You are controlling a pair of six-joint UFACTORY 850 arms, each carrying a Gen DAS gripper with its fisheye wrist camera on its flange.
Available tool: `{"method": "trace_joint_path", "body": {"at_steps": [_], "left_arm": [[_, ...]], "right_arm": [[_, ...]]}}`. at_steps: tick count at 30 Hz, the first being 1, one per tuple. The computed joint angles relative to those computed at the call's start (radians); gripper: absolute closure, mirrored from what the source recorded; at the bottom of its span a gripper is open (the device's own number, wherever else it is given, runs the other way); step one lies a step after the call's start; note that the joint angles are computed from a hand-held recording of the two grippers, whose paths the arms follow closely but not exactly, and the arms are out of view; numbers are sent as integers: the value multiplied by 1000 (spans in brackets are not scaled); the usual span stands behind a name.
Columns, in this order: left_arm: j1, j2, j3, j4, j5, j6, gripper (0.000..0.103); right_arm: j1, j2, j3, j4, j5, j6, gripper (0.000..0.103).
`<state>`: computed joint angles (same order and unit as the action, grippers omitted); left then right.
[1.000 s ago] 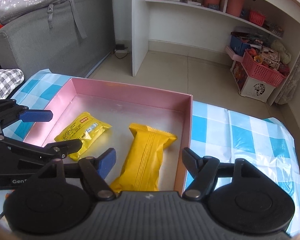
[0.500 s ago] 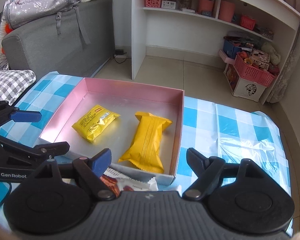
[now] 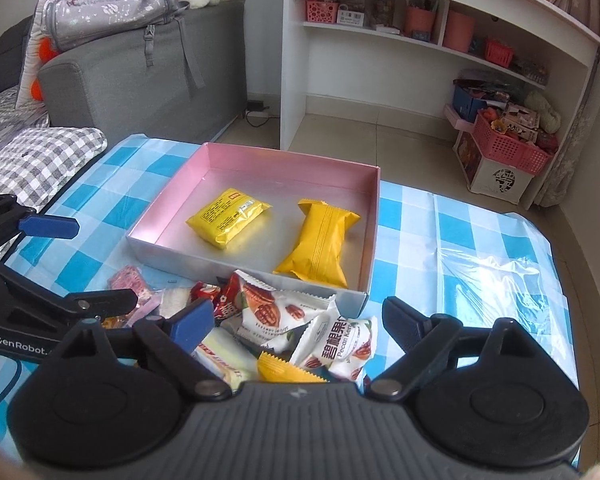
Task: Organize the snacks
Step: 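Withdraw both tools from the box back toward the snack pile, then grasp the orange wafer pack with the left gripper while the right grips a yellow cake pack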
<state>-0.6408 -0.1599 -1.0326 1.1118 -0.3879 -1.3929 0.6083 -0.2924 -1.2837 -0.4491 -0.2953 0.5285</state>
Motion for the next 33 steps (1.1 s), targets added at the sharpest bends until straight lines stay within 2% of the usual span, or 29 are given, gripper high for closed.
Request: {"method": "trace_joint_path", "body": {"at_steps": [5, 9, 18, 26, 30, 33], "left_arm": [[-18, 45, 64, 48, 5, -87, 3], [-23, 72, 110, 88, 16, -147, 3], [-40, 102, 192, 106, 37, -193, 2], [-79, 140, 248, 200, 76, -209, 3], [-91, 146, 266, 209, 123, -176, 3], [-99, 148, 279, 235, 163, -152, 3]], "right_arm": [[5, 38, 57, -30, 37, 35, 7], [9, 62, 106, -123, 76, 143, 2], [29, 101, 195, -314, 100, 288, 1], [35, 118, 241, -287, 86, 222, 1], [36, 117, 256, -278, 75, 196, 1], [31, 112, 257, -207, 73, 132, 1]]}}
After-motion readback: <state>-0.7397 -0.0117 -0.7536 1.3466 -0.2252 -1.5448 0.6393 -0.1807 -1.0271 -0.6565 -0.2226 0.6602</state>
